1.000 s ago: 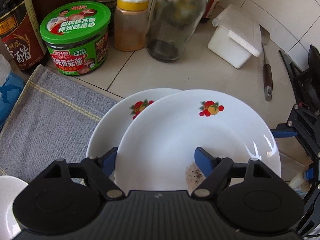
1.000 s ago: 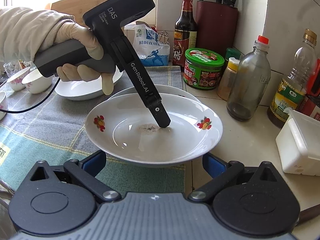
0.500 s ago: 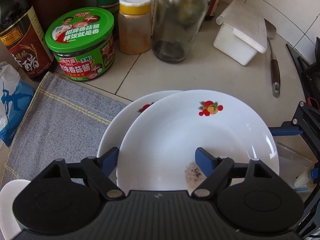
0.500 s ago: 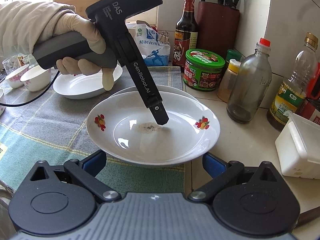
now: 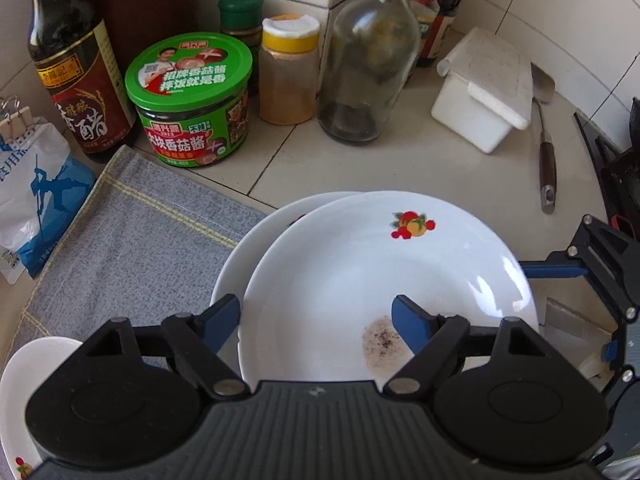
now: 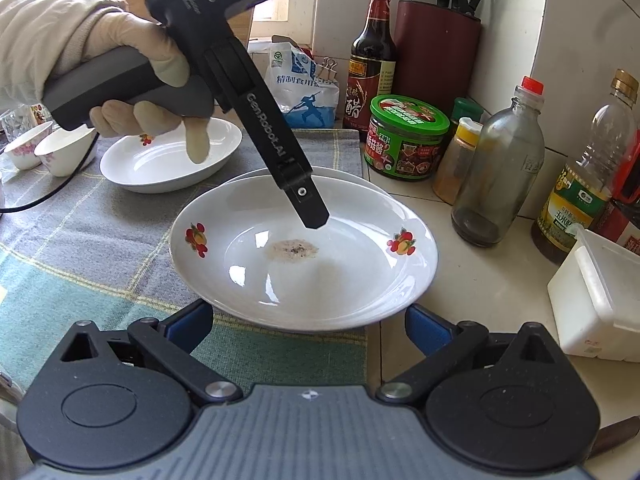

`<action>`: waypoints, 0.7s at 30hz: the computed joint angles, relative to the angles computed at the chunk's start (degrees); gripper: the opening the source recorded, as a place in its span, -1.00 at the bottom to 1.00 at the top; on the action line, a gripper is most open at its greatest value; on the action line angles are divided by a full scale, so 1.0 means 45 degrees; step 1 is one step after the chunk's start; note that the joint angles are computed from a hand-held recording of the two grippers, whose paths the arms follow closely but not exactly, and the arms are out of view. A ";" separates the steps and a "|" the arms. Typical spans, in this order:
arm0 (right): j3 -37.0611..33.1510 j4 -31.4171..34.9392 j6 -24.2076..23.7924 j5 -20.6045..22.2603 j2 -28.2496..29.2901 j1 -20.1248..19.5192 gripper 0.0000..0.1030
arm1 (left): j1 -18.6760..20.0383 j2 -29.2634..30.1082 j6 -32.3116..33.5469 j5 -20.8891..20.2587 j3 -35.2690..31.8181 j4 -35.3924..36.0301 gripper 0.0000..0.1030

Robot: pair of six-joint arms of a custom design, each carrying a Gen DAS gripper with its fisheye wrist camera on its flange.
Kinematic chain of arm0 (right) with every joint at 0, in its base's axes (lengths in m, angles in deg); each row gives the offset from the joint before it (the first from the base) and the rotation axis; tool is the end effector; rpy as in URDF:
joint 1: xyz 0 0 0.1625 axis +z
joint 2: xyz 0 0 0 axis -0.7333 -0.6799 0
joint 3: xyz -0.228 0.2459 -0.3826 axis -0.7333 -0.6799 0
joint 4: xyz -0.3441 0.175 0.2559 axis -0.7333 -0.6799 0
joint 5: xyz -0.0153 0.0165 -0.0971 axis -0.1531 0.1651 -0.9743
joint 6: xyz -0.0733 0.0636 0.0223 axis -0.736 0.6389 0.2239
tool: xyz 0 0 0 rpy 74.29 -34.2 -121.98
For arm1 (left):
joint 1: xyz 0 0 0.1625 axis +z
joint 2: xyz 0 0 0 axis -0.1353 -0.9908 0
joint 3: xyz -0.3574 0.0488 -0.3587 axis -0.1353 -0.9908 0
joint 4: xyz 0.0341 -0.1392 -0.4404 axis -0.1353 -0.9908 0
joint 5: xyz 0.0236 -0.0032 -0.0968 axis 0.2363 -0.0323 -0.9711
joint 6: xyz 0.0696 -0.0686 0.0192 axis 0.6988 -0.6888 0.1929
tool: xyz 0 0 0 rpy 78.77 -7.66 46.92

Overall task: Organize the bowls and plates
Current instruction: 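Open the left tool and release the stacked plate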

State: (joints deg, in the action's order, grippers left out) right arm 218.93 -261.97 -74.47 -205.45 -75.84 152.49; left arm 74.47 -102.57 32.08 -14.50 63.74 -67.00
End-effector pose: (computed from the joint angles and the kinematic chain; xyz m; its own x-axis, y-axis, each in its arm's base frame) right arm 0.1968 -0.4104 -0.0247 -0.6013 -0.3529 0.7168 -0.7166 0.6350 -0.2885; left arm -0.0853 -0.6271 0.1275 -0.5239 0.7850 -0.3306 0.7878 0.5942 0.1623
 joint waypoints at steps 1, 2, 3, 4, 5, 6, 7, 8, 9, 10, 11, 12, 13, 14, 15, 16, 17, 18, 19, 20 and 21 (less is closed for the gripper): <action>-0.0038 0.0021 -0.0040 -0.0076 0.0014 0.0022 1.00 | 0.0019 -0.0103 -0.0013 -0.0181 0.0067 -0.0079 0.61; -0.0070 0.0034 -0.0093 -0.0109 0.0023 0.0037 1.00 | -0.0004 -0.0211 -0.0033 -0.0298 0.0181 -0.0245 0.61; -0.0109 0.0072 -0.0135 -0.0142 0.0023 0.0044 1.00 | -0.0065 -0.0343 -0.0030 -0.0337 0.0363 -0.0539 0.61; -0.0153 0.0119 -0.0154 -0.0206 0.0027 0.0065 1.00 | -0.0103 -0.0469 0.0051 -0.0368 0.0537 -0.0845 0.61; -0.0192 0.0125 -0.0215 -0.0227 0.0045 0.0074 1.00 | -0.0134 -0.0619 0.0146 -0.0418 0.0729 -0.1153 0.61; -0.0210 0.0082 -0.0246 -0.0188 0.0065 0.0066 1.00 | -0.0159 -0.0780 0.0240 -0.0479 0.0935 -0.1480 0.61; -0.0222 0.0161 -0.0185 -0.0175 0.0053 0.0059 1.00 | -0.0190 -0.0944 0.0300 -0.0503 0.1149 -0.1808 0.61; -0.0239 0.0251 -0.0134 -0.0227 0.0039 0.0082 1.00 | -0.0218 -0.1122 0.0327 -0.0510 0.1387 -0.2159 0.61; -0.0264 0.0191 -0.0146 -0.0293 0.0073 0.0136 1.00 | -0.0233 -0.1326 0.0389 -0.0582 0.1648 -0.2509 0.61; -0.0257 0.0112 -0.0139 -0.0315 0.0099 0.0182 1.00 | -0.0220 -0.1510 0.0478 -0.0670 0.1917 -0.2933 0.61; -0.0241 0.0133 -0.0070 -0.0352 0.0095 0.0240 1.00 | -0.0232 -0.1701 0.0466 -0.0683 0.2231 -0.3405 0.62; -0.0238 0.0130 -0.0022 -0.0421 0.0103 0.0328 1.00 | -0.0239 -0.1915 0.0404 -0.0692 0.2607 -0.3968 0.63; -0.0233 0.0053 0.0004 -0.0472 0.0137 0.0412 1.00 | -0.0243 -0.2106 0.0316 -0.0700 0.2958 -0.4484 0.65; -0.0221 0.0046 0.0100 -0.0505 0.0158 0.0487 1.00 | -0.0239 -0.2263 0.0199 -0.0685 0.3300 -0.5017 0.66; -0.0212 0.0096 0.0222 -0.0545 0.0160 0.0559 1.00 | -0.0258 -0.2414 0.0056 -0.0587 0.3712 -0.5694 0.67; -0.0211 0.0026 0.0289 -0.0588 0.0210 0.0626 1.00 | -0.0277 -0.2533 -0.0096 -0.0445 0.4057 -0.6222 0.68; -0.0228 -0.0082 0.0374 -0.0640 0.0285 0.0713 1.00 | -0.0292 -0.2655 -0.0301 -0.0271 0.4423 -0.6783 0.68; -0.0214 -0.0115 0.0461 -0.0607 0.0317 0.0764 1.00 | -0.0295 -0.2738 -0.0392 -0.0117 0.4764 -0.7349 0.68; -0.0190 -0.0140 0.0534 -0.0534 0.0346 0.0796 1.00 | -0.0288 -0.2773 -0.0389 0.0076 0.5076 -0.7970 0.70; -0.0193 -0.0140 0.0636 -0.0502 0.0384 0.0835 1.00 | -0.0302 -0.2806 -0.0433 0.0380 0.5393 -0.8565 0.73; -0.0214 -0.0086 0.0743 -0.0504 0.0413 0.0867 1.00 | -0.0296 -0.2837 -0.0555 0.0694 0.5615 -0.8946 0.74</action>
State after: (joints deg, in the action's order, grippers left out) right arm 217.97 -262.36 -71.12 -207.72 -73.98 156.39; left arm 73.14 -115.34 29.58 -11.37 89.00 -107.25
